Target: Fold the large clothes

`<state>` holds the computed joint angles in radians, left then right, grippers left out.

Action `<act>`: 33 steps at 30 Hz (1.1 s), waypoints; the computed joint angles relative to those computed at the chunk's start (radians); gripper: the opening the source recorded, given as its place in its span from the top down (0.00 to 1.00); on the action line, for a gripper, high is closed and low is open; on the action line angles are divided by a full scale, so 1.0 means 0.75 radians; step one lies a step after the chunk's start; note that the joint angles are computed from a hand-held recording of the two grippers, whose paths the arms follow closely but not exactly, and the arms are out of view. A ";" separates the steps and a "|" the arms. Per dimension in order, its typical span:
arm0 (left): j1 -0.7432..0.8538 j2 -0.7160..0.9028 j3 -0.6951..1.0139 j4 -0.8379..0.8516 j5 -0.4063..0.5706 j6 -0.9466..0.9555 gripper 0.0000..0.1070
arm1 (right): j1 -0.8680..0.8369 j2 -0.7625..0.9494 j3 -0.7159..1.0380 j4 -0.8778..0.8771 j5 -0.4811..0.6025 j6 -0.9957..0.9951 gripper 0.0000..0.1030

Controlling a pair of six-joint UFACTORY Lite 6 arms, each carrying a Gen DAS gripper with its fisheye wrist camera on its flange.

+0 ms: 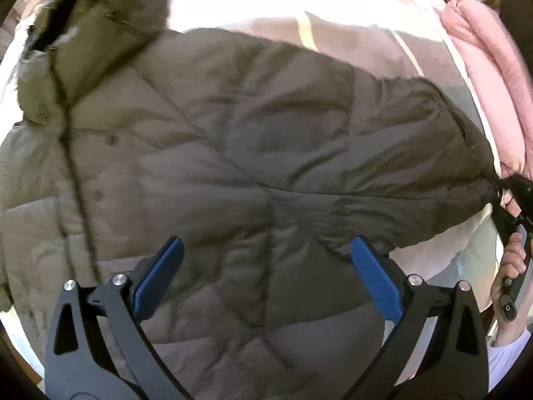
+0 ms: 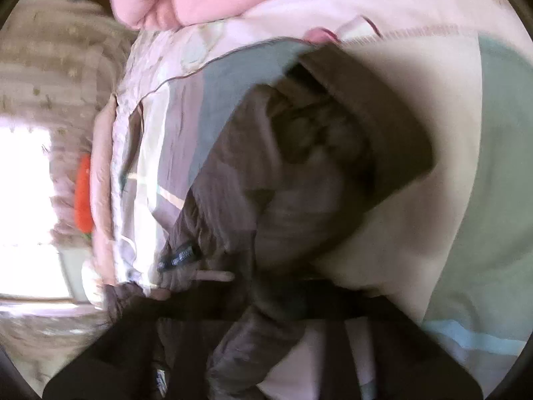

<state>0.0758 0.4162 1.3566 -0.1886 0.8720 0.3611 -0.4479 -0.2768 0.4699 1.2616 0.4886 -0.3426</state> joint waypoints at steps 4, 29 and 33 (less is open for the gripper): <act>0.209 -0.108 -0.007 -0.011 0.084 0.118 0.06 | 0.389 -0.322 0.153 -0.357 -0.119 0.523 0.96; 0.955 0.739 1.115 0.096 0.514 0.228 0.06 | 1.859 0.579 0.941 -1.419 -0.014 2.256 0.11; 0.838 0.763 0.978 0.060 0.550 0.194 0.09 | 1.981 0.669 0.947 -1.621 -0.169 2.694 0.11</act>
<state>0.7046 0.9883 2.0902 -0.1438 1.2846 0.5065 1.0378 0.2248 1.1801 0.0459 0.3616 1.6781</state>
